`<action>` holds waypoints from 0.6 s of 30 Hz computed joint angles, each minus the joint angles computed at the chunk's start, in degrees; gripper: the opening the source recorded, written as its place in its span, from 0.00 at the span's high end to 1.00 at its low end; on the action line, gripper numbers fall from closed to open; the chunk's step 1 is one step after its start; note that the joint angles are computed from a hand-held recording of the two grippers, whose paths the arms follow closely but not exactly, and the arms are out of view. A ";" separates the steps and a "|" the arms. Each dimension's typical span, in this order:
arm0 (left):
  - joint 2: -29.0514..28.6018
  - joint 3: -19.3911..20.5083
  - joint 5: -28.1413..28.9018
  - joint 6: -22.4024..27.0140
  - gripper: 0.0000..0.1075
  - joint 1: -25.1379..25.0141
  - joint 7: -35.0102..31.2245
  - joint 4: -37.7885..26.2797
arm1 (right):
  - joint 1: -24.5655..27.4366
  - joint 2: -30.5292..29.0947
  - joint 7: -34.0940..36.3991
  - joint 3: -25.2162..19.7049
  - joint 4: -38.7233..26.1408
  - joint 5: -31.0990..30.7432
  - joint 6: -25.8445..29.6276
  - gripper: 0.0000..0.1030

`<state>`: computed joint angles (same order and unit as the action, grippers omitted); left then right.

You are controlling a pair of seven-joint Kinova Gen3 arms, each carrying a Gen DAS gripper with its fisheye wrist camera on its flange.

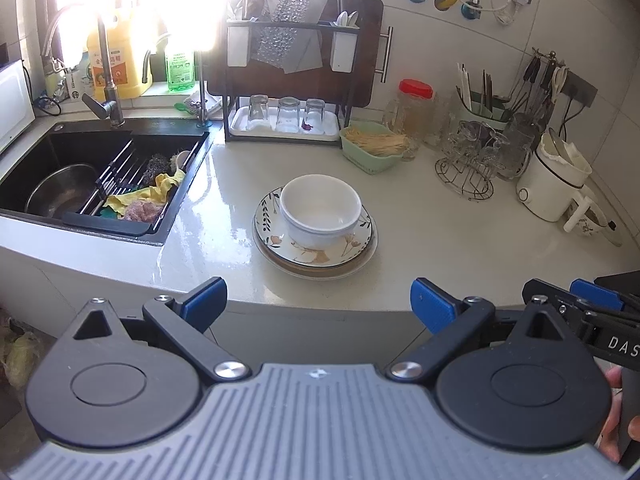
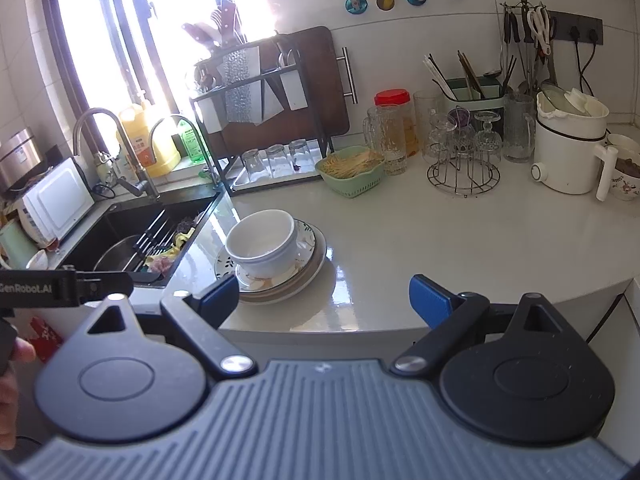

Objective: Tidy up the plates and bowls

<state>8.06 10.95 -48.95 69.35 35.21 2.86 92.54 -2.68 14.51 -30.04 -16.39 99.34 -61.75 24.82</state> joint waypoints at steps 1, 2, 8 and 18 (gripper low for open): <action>0.26 0.00 -0.13 0.36 0.07 0.05 -0.04 -0.39 | -0.06 0.07 -0.19 0.07 -0.25 0.13 0.21 0.09; 0.50 -0.06 -0.17 0.63 0.07 0.05 -0.20 -0.77 | 0.26 0.04 0.56 -0.21 -0.17 -0.47 0.16 0.09; 1.32 -0.81 0.05 0.41 0.07 -0.27 -1.79 -2.01 | -0.83 0.92 -1.00 0.56 -1.42 1.17 0.10 0.09; 0.88 -1.25 0.81 2.02 0.07 -0.24 1.05 -0.83 | -0.51 1.98 -5.43 -1.36 -2.14 5.68 -0.92 0.09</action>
